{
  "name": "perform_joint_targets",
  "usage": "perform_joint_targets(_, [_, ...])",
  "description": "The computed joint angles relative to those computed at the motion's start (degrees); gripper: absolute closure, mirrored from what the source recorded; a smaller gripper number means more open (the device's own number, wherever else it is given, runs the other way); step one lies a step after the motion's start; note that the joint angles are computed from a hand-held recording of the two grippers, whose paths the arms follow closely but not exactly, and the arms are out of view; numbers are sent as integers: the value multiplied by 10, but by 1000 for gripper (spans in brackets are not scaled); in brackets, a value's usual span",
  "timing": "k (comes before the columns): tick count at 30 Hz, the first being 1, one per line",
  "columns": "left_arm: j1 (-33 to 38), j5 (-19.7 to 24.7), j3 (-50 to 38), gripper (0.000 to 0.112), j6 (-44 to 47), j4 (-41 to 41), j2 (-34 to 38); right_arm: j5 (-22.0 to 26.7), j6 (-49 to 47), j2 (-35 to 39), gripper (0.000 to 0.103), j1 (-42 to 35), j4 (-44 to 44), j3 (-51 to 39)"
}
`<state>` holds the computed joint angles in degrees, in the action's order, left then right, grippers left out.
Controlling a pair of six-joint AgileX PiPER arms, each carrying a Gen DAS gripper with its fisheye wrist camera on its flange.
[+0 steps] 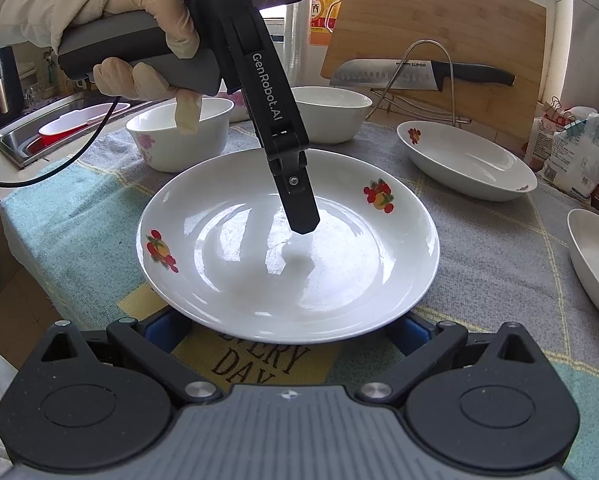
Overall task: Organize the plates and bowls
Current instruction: 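Lift the fruit-decal plate with the left tool and carry it toward the stained plate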
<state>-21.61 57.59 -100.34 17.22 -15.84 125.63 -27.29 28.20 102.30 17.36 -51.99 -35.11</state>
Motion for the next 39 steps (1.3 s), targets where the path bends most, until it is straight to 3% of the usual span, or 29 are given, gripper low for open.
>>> perform_joint_targets(15, [-4, 13, -20, 29, -12, 0, 4, 35, 85, -8, 0, -5, -90, -19])
perform_joint_targets(31, [-26, 38, -76, 29, -57, 4, 28, 23, 196, -25, 0, -55, -252, -37])
perform_joint_targets(39, [-41, 74, -158, 29, -93, 13, 58, -3, 280, -24, 0, -93, -363, -72])
